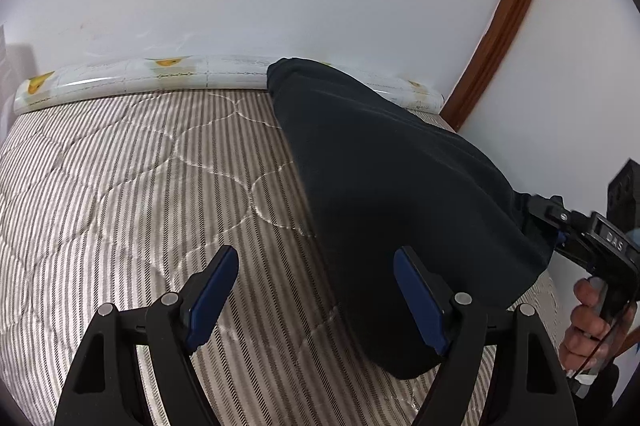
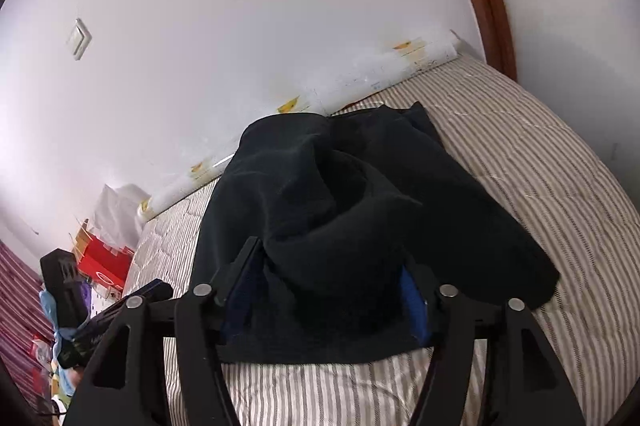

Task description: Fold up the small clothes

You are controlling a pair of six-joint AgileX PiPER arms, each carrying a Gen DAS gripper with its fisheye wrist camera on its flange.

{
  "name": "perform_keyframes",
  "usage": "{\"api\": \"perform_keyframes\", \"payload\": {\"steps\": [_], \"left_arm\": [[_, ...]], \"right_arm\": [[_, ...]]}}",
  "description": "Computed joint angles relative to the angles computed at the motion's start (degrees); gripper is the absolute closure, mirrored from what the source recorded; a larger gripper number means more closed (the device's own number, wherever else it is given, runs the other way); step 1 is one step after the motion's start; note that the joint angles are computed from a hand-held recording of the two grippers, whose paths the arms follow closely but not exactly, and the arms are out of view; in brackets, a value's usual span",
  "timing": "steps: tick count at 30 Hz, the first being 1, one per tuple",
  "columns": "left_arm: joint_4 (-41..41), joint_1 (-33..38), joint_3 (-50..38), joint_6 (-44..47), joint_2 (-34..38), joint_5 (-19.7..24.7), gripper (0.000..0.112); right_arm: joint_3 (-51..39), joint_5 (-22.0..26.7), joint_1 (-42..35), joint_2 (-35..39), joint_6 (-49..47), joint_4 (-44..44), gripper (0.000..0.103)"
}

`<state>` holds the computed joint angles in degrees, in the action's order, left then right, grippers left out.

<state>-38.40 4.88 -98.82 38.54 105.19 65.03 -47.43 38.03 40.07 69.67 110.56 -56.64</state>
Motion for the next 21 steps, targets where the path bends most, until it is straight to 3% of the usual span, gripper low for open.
{"api": "perform_keyframes", "payload": {"steps": [3,6,7,9,12,19,21], "left_arm": [[1.1,-1.0,-0.9,-0.7,0.6,-0.5,0.034],[3.1,-2.2,-2.3,-2.6,1.5,-1.1,0.034],[3.1,-2.4,-2.8,-3.1,1.9,-0.9,0.034],[2.5,-2.6,-3.3,-3.6,2.5,-0.4,0.034],[2.7,-3.8,-3.0,-3.7,2.9,-0.9,0.034],[1.0,-4.2,-3.1,-2.5,3.5,-0.7,0.034],[1.2,-4.3,-3.5,-2.7,4.1,-0.6,0.034]], "right_arm": [[-2.7,-2.3,-2.6,3.5,-3.5,1.9,0.038],[-6.2,-1.2,-4.1,7.7,-6.3,3.6,0.041],[-6.8,-0.9,-4.1,8.5,-6.1,3.1,0.045],[-8.7,1.4,-3.3,10.1,-8.6,2.8,0.077],[-9.7,7.3,0.7,9.7,-8.6,-1.5,0.091],[-3.1,25.2,13.9,1.0,-0.8,-11.4,0.094],[0.3,25.7,13.5,-1.1,1.5,-9.6,0.094]]}}
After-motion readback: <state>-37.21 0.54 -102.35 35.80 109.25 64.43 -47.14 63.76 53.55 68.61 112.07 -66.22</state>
